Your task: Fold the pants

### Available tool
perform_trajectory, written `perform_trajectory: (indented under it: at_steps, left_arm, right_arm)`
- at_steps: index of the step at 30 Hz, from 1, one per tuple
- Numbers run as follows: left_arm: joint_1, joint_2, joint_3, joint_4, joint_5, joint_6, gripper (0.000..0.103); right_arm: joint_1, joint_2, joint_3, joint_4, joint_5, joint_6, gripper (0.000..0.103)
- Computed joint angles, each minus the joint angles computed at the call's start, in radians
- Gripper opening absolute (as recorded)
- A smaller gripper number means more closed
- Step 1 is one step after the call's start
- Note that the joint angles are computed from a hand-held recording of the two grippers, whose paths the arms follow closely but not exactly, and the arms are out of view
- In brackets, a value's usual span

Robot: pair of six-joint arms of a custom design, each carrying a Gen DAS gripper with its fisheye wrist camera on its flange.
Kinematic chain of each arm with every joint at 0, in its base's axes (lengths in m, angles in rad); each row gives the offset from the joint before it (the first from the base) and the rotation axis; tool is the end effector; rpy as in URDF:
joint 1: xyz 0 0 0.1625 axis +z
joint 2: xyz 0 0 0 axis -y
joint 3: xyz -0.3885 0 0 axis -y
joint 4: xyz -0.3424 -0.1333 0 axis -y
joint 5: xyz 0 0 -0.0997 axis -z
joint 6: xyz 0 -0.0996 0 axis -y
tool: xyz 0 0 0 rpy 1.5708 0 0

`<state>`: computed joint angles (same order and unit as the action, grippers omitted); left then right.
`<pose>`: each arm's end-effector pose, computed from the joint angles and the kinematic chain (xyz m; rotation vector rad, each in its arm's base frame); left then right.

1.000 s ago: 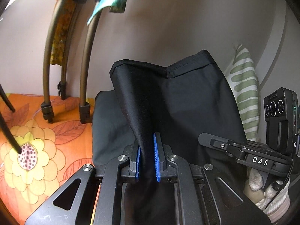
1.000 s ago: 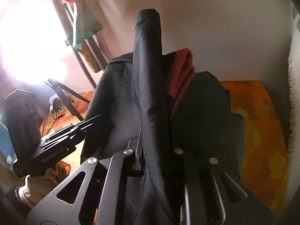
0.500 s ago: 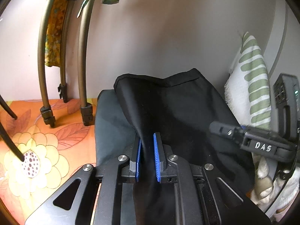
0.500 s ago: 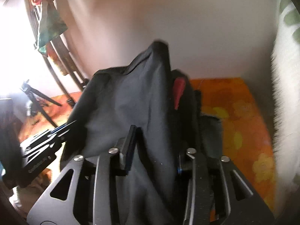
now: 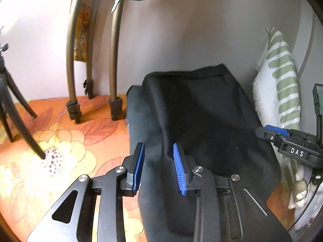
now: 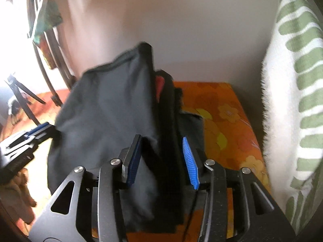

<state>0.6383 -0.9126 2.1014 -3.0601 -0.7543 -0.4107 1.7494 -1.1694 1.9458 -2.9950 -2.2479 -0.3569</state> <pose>-0.2634 -0.4518 0.1165 0.4882 2.4649 -0.9721 0.1626 -0.5015 0.2785 0.3504 -2.3169 0.7052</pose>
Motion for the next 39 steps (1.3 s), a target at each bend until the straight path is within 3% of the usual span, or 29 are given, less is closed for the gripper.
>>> perform_trajectory:
  at_steps: [6, 16, 17, 20, 24, 33, 39]
  left_arm:
    - [-0.028, -0.053, 0.073, 0.054, 0.008, -0.056, 0.028]
    - [-0.128, -0.203, 0.199, 0.175, -0.003, -0.205, 0.028]
    - [-0.143, -0.221, 0.212, 0.187, -0.005, -0.221, 0.029]
    - [-0.187, -0.266, 0.247, 0.223, 0.004, -0.273, 0.046]
    - [-0.253, -0.338, 0.292, 0.294, 0.014, -0.344, 0.046]
    - [-0.451, -0.527, 0.355, 0.602, 0.046, -0.568, 0.059]
    - [-0.57, -0.611, 0.358, 0.815, 0.064, -0.724, 0.062]
  right_arm:
    - [0.009, -0.046, 0.049, 0.017, -0.053, 0.042, 0.045]
    - [0.051, -0.166, 0.171, 0.049, -0.043, 0.114, 0.046]
    - [0.057, -0.18, 0.183, 0.054, -0.041, 0.125, 0.046]
    - [0.087, -0.211, 0.224, 0.047, -0.055, 0.142, 0.047]
    - [0.13, -0.256, 0.273, 0.05, -0.067, 0.175, 0.047]
    - [0.276, -0.339, 0.352, 0.103, -0.124, 0.268, 0.047]
    - [0.367, -0.393, 0.392, 0.144, -0.136, 0.338, 0.055]
